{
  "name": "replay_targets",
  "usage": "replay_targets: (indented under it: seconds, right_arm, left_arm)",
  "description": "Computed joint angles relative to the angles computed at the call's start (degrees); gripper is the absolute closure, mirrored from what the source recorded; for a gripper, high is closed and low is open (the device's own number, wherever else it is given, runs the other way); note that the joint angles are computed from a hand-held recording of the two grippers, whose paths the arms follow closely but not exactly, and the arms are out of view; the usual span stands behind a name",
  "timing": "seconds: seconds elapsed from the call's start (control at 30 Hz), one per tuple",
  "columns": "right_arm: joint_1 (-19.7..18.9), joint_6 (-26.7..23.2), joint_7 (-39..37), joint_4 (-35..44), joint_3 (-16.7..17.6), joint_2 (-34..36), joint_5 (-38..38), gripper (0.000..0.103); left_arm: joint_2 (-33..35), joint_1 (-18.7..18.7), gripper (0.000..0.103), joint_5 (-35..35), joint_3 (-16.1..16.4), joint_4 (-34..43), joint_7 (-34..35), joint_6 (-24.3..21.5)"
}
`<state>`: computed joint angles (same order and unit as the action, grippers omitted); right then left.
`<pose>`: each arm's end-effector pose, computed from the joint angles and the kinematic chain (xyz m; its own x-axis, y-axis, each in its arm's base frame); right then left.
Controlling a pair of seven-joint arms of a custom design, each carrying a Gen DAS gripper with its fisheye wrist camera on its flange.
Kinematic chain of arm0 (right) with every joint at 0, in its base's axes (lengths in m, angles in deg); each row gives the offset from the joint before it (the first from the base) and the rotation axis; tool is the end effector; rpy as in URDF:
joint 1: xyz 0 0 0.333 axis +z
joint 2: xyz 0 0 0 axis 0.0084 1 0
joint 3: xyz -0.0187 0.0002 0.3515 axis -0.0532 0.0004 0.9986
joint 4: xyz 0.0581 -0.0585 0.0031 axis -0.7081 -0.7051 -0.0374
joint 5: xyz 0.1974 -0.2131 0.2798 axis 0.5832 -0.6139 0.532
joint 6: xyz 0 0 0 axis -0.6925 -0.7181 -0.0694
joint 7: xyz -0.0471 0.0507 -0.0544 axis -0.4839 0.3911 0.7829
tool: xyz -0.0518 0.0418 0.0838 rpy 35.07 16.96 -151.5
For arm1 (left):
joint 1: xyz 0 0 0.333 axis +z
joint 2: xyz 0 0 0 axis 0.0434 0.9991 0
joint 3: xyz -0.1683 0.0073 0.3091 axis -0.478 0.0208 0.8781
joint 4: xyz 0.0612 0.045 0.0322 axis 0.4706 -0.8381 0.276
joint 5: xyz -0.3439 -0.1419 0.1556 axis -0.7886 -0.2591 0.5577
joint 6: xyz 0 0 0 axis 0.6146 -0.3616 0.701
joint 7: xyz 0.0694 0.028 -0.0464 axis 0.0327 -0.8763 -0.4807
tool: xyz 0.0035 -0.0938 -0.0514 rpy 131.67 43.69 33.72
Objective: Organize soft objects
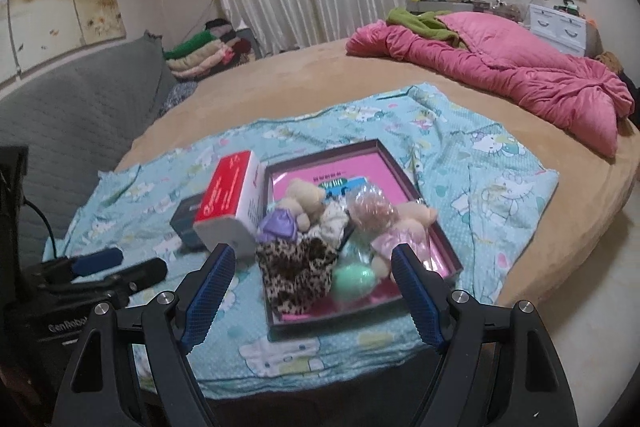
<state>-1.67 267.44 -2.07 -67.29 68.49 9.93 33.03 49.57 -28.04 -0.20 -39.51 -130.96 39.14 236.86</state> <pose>0.5710 0.1606 0.4445 0.2106 -0.9616 -0.1761 -0.6761 -0.0131 -0.7367 0.5775 -0.4120 0.4431 0.0170 -0.9938 0.1103 -0.7944 -0.0804 -0.6020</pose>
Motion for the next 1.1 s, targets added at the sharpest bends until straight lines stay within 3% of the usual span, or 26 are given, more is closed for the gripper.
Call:
replay_targets:
  seconds: [0.13, 0.2, 0.23, 0.4, 0.47, 0.83, 0.93, 1.1]
  right_arm:
    - [4.4, 0.5, 5.4, -1.7, -4.8, -0.5, -6.1, 0.021]
    - [7.8, 0.8, 10.7, -2.6, -8.8, -0.8, -11.6, 0.021]
    - [7.8, 1.1, 11.7, -2.8, -8.8, -0.8, -12.6, 0.021]
    - [16.1, 1.0, 23.7, -4.5, -18.9, -1.5, -25.4, 0.021]
    - [17.0, 0.5, 26.1, -4.6, -20.1, -1.5, -28.3, 0.021]
    - [9.7, 0.2, 30.0, -5.3, -13.1, -1.3, -32.8, 0.021]
    - [7.2, -0.5, 27.8, -5.4, -10.0, -1.2, -31.3, 0.021]
    - [5.7, -1.2, 25.4, -5.3, -8.1, -0.9, -28.0, 0.021]
  left_arm:
    - [-0.7, 0.1, 0.024, -0.3, 0.0, -1.2, -1.0, -0.1]
    - [-0.9, 0.1, 0.024, 0.0, 0.0, -1.7, -1.3, -0.1]
    - [-1.0, 0.1, 0.024, 0.2, -0.1, -1.8, -1.5, -0.2]
    - [-1.0, 0.1, 0.024, 0.4, -0.6, -2.0, -1.5, -0.7]
    - [-1.0, -0.1, 0.024, 0.6, -0.7, -2.1, -1.4, -0.8]
    - [-0.9, -0.5, 0.024, 0.7, -1.2, -2.1, -1.2, -2.3]
    - [-0.8, -0.5, 0.024, 0.5, -1.4, -2.2, -1.1, -2.7]
    - [-0.5, -0.5, 0.024, 0.0, -1.5, -1.9, -0.7, -2.7]
